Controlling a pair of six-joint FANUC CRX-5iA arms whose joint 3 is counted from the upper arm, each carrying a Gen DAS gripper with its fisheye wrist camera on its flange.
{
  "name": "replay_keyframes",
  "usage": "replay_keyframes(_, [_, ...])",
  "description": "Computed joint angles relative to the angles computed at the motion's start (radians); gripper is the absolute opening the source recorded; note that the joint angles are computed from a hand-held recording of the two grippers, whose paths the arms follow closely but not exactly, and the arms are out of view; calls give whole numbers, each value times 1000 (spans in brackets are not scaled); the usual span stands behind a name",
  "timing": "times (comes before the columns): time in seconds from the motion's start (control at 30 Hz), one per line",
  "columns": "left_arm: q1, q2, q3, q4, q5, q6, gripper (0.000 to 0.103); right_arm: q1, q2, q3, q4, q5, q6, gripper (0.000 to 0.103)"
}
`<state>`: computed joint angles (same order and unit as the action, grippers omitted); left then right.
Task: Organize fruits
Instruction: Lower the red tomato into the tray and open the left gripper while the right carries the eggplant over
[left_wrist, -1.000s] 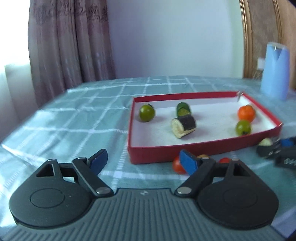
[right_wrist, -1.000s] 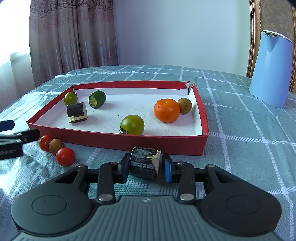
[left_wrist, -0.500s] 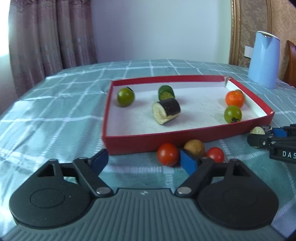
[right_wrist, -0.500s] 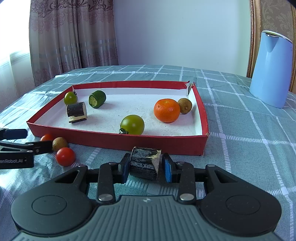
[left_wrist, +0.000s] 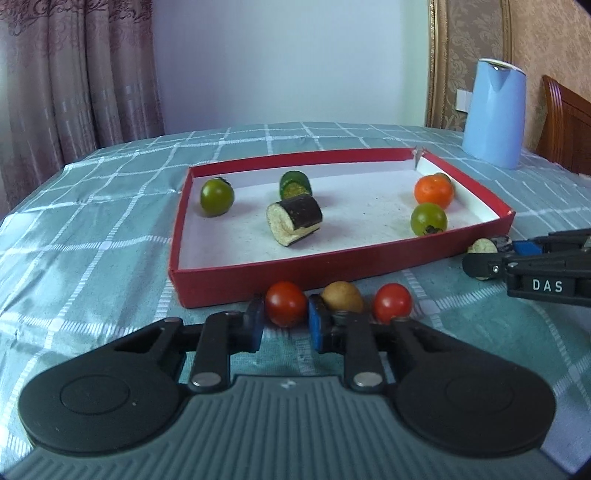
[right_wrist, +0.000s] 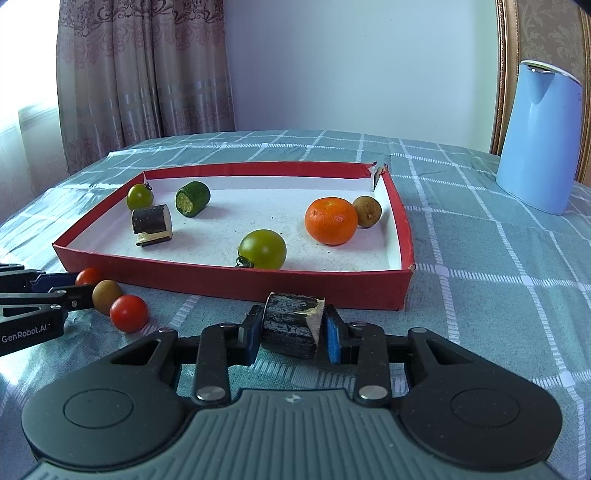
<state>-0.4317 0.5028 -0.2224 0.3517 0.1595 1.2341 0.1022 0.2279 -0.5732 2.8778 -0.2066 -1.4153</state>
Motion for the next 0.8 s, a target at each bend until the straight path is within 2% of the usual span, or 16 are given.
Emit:
replay_keyframes(0.03, [0,-4,-7,1,8,3,22,-2,-1,-1,6,-2,-10,33])
replay_keyframes(0.17, [17,-23,9,-139,-21,140,22,-3,-5,-11,2,-23,-20,33])
replay_keyframes(0.27, [7,-29,-19,-69,12,66,22,7,-10,-34,-44,-62,11,32])
replay_keyframes(0.37, [14,-34,-9,-120,0,127,22,5,-16,-47,-38,-90,-9,31])
replay_keyframes(0.57, [10,-45,-14,-94,32,114,22,13,-25,-73,-61,-145,-4,31])
replay_keyframes(0.63, [16,-42,6,-124,20,151,22,18,-28,-81,-68,-167,1,31])
replay_keyframes(0.8, [12,-16,32,-26,25,82,22,45,-35,-97,-126,-236,77,31])
